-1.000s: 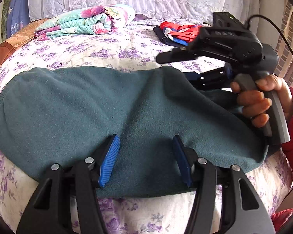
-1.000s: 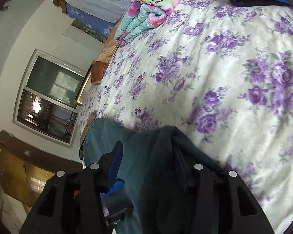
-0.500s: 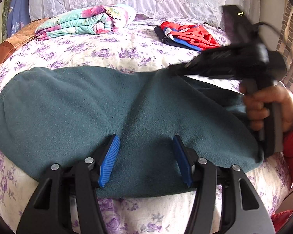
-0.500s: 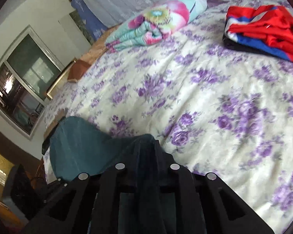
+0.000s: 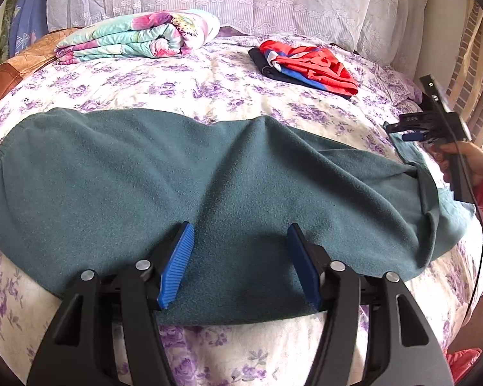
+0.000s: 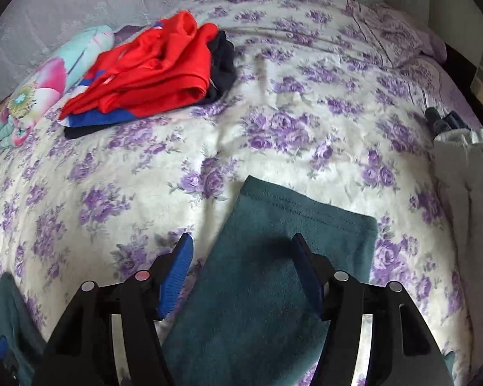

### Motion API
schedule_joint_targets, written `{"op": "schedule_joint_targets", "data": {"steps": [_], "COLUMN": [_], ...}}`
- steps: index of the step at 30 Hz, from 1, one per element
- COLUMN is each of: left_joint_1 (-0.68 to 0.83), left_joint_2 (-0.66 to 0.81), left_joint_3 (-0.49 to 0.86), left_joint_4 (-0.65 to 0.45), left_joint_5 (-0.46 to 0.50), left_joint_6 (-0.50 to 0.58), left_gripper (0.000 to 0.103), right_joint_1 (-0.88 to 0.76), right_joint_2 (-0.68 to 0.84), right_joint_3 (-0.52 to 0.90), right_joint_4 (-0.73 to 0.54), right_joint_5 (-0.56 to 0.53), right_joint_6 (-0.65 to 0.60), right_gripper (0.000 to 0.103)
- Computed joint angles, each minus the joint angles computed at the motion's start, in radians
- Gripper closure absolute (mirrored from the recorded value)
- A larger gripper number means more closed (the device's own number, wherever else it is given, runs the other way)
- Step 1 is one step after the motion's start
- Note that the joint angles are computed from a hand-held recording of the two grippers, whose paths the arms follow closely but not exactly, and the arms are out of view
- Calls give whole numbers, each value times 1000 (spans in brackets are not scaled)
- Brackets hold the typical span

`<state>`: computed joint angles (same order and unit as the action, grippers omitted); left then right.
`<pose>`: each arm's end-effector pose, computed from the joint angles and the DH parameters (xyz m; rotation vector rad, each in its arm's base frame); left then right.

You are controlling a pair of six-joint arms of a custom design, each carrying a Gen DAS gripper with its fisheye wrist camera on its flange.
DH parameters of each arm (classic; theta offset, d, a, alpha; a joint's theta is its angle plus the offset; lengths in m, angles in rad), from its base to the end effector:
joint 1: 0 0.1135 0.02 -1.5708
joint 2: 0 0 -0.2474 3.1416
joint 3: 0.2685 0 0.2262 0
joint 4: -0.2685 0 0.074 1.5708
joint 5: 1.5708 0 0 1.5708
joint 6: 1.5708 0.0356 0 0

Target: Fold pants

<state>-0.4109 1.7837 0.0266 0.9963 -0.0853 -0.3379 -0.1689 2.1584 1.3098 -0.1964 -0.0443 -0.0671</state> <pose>0.1572 -0.0652 0.0544 0.0427 2.3440 -0.2744 0.3959 -0.0659 0.1007 0.1175 2.6117 -0.0253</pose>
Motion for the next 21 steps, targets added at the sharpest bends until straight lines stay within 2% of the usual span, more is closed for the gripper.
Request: {"op": "schedule_joint_targets", "data": {"steps": [1, 3, 5, 7, 8, 12, 15, 18, 21], "left_joint_1": [-1, -2, -7, -7, -5, -9, -13, -14, -14], "left_joint_2": [1, 4, 6, 12, 13, 12, 7, 7, 7], "left_joint_3": [-1, -2, -5, -10, -10, -7, -6, -7, -5], "left_joint_4": [3, 7, 15, 28, 30, 24, 15, 17, 14], "left_joint_5": [0, -1, -5, -4, -1, -4, -9, -9, -4], "left_joint_6": [0, 4, 1, 0, 2, 0, -1, -1, 3], "left_gripper": [44, 44, 44, 44, 44, 44, 44, 44, 42], "right_joint_1": [10, 17, -14, -73, -110, -266, -447, -714, -966], "right_joint_2": [34, 39, 18, -18, -35, -202, -376, -486, -419], "right_joint_3": [20, -11, -34, -54, -68, -233, -373, -448, -413], "right_joint_4": [3, 82, 99, 81, 78, 131, 128, 5, -222], "right_joint_5": [13, 24, -34, -128, -190, -425, -638, -844, -921], "right_joint_6": [15, -8, -3, -1, 3, -4, -18, -139, -378], "right_gripper": [35, 37, 56, 93, 98, 98, 98, 98, 99]}}
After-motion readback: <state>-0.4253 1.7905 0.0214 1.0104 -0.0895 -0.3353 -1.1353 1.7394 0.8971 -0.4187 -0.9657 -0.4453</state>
